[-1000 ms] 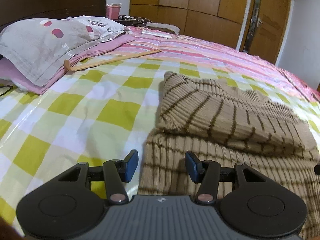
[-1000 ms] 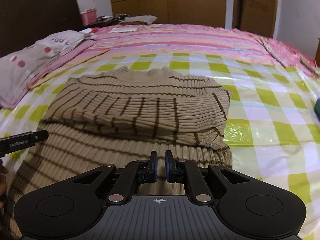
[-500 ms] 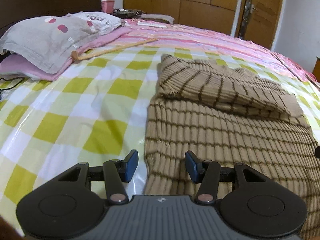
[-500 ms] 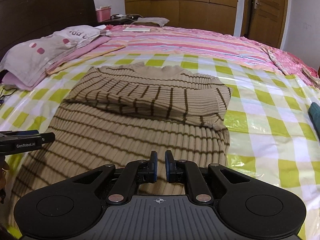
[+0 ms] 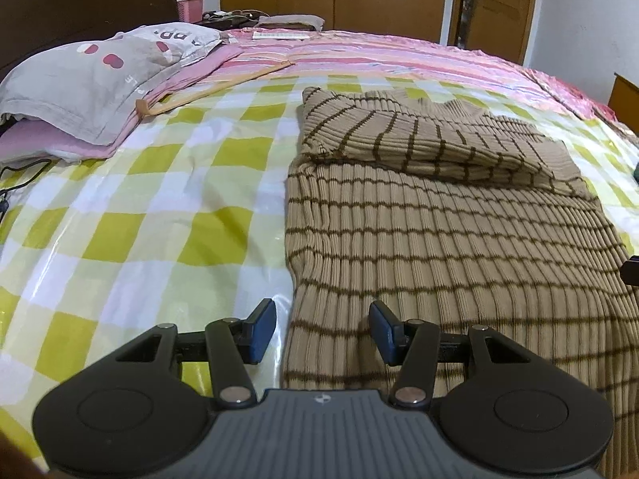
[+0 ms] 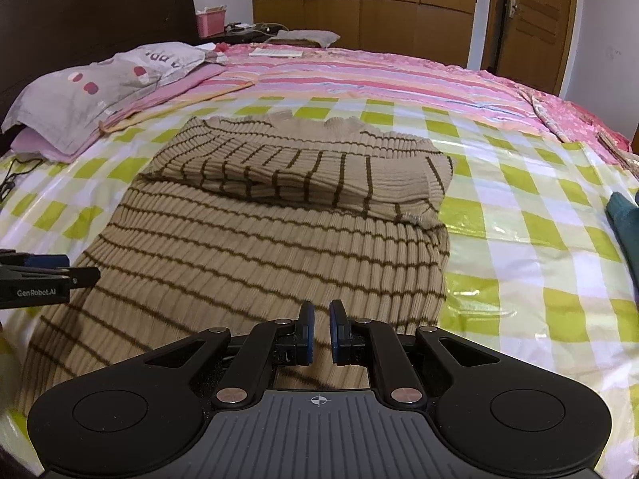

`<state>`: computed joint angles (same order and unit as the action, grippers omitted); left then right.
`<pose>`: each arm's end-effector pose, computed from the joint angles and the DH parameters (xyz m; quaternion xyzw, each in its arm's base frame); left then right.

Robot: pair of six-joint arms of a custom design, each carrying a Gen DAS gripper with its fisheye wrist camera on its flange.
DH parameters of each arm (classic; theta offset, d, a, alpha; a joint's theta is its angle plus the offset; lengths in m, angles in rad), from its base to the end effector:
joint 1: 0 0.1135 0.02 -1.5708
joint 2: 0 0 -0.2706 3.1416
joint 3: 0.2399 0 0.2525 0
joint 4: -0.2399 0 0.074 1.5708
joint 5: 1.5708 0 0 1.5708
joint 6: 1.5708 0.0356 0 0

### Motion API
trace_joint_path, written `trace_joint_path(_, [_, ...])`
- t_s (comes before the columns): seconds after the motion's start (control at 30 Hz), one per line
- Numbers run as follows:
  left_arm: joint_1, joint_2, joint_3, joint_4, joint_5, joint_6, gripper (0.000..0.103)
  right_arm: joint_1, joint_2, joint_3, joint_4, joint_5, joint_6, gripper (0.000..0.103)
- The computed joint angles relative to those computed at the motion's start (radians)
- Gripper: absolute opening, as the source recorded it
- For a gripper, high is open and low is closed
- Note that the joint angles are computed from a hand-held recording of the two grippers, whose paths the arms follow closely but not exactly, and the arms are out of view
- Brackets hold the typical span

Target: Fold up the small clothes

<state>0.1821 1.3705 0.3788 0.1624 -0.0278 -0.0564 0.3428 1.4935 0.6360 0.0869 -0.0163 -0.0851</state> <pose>0.2207 0.0416 0.1254 -0.1159 0.9247 0.0357 0.3608 0.2669 0.0959 0.1607 -0.1986 0.8993 0.0575 0.3853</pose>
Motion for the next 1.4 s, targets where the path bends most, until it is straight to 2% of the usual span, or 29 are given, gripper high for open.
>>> trace_joint_path(0.7, [-0.034, -0.191, -0.024, -0.241, -0.034, 0.099, 0.056, 0.012, -0.081, -0.123, 0.013, 0.018, -0.044, 0.011])
trace_joint_path(1.4, [-0.082, -0.185, -0.006, -0.341, -0.063, 0.182, 0.056, 0.006, -0.107, -0.175, 0.023, 0.015, -0.071, 0.011])
